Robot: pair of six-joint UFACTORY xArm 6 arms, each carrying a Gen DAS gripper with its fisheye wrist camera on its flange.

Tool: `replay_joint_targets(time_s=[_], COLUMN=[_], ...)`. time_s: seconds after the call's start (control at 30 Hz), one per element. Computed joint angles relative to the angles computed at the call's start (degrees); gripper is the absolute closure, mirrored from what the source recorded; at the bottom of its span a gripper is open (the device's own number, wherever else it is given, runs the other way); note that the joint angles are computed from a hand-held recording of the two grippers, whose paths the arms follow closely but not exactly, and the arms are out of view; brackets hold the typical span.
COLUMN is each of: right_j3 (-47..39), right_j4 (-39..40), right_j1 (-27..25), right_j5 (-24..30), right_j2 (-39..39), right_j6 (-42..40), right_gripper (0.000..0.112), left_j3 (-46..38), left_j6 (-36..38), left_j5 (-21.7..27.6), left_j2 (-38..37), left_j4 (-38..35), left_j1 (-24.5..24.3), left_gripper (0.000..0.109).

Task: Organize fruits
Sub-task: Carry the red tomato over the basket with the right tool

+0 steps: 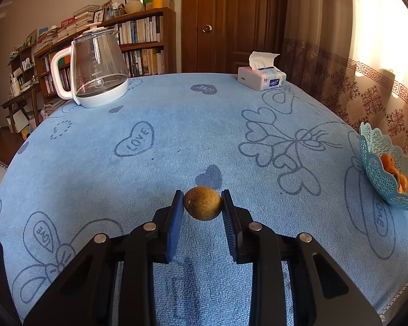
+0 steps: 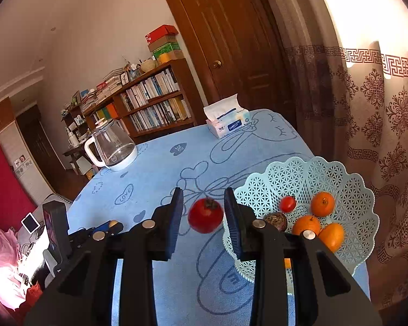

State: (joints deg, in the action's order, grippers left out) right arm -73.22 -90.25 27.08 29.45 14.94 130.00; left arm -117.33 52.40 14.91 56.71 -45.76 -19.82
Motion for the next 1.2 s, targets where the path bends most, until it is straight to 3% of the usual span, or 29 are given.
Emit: replay_joint_targets(time_s=[0.3, 0.53, 0.63, 0.8, 0.87, 1.0, 1.2], right_j3=[4.7, 5.1, 4.4, 1.1, -1.1, -4.1, -5.4], right_j4=[-1.4, -1.4, -0.7, 5.3, 12.1, 23.6, 27.9], right_j1=[0.4, 0.3, 0.4, 2.0, 2.9, 5.5, 6.7], right_j5=[4.3, 0.3, -4.5, -10.1, -11.2, -7.1, -5.5], right_j2=[-4.1, -2.9, -1.0, 4.6, 7.8, 12.0, 14.2], right_j6=[3.8, 3.2, 1.7, -6.2, -14.3, -28.0, -33.8], right_gripper=[0.080, 0.080, 0.080, 0.079, 0.070, 0.067, 0.067], left_j3=[-0.2, -0.5, -0.6, -0.4, -0.2, -0.3, -0.2], left_j6=[-0.2, -1.0, -1.2, -1.2, -1.0, -1.5, -1.6], left_j5=[0.1, 0.4, 0.4, 0.2, 0.0, 0.2, 0.3], left_j2=[0.2, 0.5, 0.6, 0.5, 0.3, 0.3, 0.3], left_j4=[0.2, 0.8, 0.9, 1.1, 0.8, 1.0, 1.0], left_j1=[0.0, 0.2, 0.3, 0.2, 0.2, 0.3, 0.3], left_gripper=[0.080, 0.080, 0.080, 0.080, 0.080, 0.080, 0.080])
